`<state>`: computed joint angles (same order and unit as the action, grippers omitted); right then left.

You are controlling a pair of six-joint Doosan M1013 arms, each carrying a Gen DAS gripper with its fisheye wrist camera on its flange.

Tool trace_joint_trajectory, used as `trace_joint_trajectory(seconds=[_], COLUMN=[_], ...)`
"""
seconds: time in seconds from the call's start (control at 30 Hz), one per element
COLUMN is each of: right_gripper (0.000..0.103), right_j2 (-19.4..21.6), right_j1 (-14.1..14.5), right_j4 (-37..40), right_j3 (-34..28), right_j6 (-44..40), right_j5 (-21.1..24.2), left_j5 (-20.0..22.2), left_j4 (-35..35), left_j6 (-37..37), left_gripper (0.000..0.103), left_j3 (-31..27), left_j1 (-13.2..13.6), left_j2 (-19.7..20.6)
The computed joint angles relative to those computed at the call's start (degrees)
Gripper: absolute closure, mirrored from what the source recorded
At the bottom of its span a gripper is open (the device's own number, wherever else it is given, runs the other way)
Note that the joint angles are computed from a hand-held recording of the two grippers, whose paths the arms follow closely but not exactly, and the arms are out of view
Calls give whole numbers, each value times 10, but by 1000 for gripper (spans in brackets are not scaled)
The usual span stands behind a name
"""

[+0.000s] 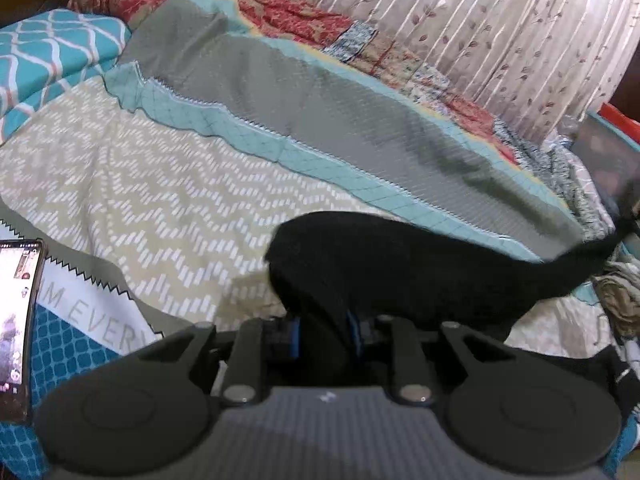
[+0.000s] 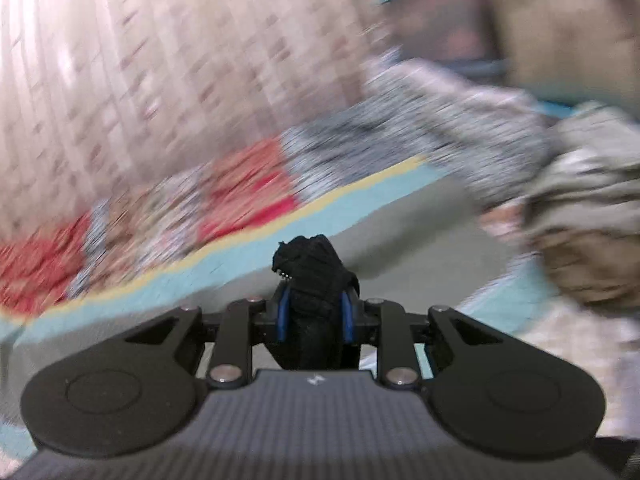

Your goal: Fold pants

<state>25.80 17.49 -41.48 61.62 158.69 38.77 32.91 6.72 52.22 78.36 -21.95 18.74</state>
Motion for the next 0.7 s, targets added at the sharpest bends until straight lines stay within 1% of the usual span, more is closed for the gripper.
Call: trace_joint_trajectory(seconds=[0.03, 0.07, 0.13, 0.2, 0.23, 0.27, 0.33, 0.4, 0.47, 0.5, 0.53, 0.57, 0.6, 0.63, 0.67, 0.7], right_gripper=[76, 76, 76, 76, 76, 75, 75, 73, 68, 54, 48, 46, 46, 46, 47, 47], right_j2=[-19, -42, -68, -83, -78, -82, -73, -47, -27, -11, 6, 25, 32, 27, 14, -2], right_j1=[0, -3, -8, -15, -18, -20, -20, -21, -25, -28, -29, -23, -18, -15, -17, -18], right_j4=[-38, -71, -96, -82, -58, -37, 3, 49, 94, 123, 138, 123, 93, 81, 93, 101], right_j3=[27, 58, 91, 112, 104, 106, 91, 54, 34, 16, -9, -39, -46, -35, -10, 20], right_j6=[41, 83, 135, 158, 148, 141, 120, 97, 82, 45, -5, -26, -16, -6, -13, -24], right_j5=[6, 7, 16, 25, 32, 38, 59, 74, 58, 56, 80, 133, 156, 149, 112, 76], left_j5=[-7, -16, -35, -54, -65, -69, -67, -71, -57, -34, 12, 48, 63, 54, 44, 40], left_j4=[7, 18, 41, 37, 31, 37, 64, 114, 187, 214, 211, 189, 170, 165, 181, 208], left_j6=[-6, -16, -51, -66, -68, -76, -104, -163, -246, -271, -266, -240, -221, -213, -219, -230], left_gripper=[88, 88, 90, 90, 91, 91, 91, 91, 91, 89, 85, 85, 85, 83, 82, 71], left_j3=[3, 11, 27, 40, 46, 49, 47, 46, 39, 29, 10, -6, -13, -8, 1, 7], left_j1=[-1, -3, -5, -3, -1, -2, -6, -10, -16, -19, -22, -23, -23, -24, -26, -30], left_j2=[-4, -11, -25, -36, -40, -42, -41, -38, -27, -17, -3, 7, 11, 7, 0, -5])
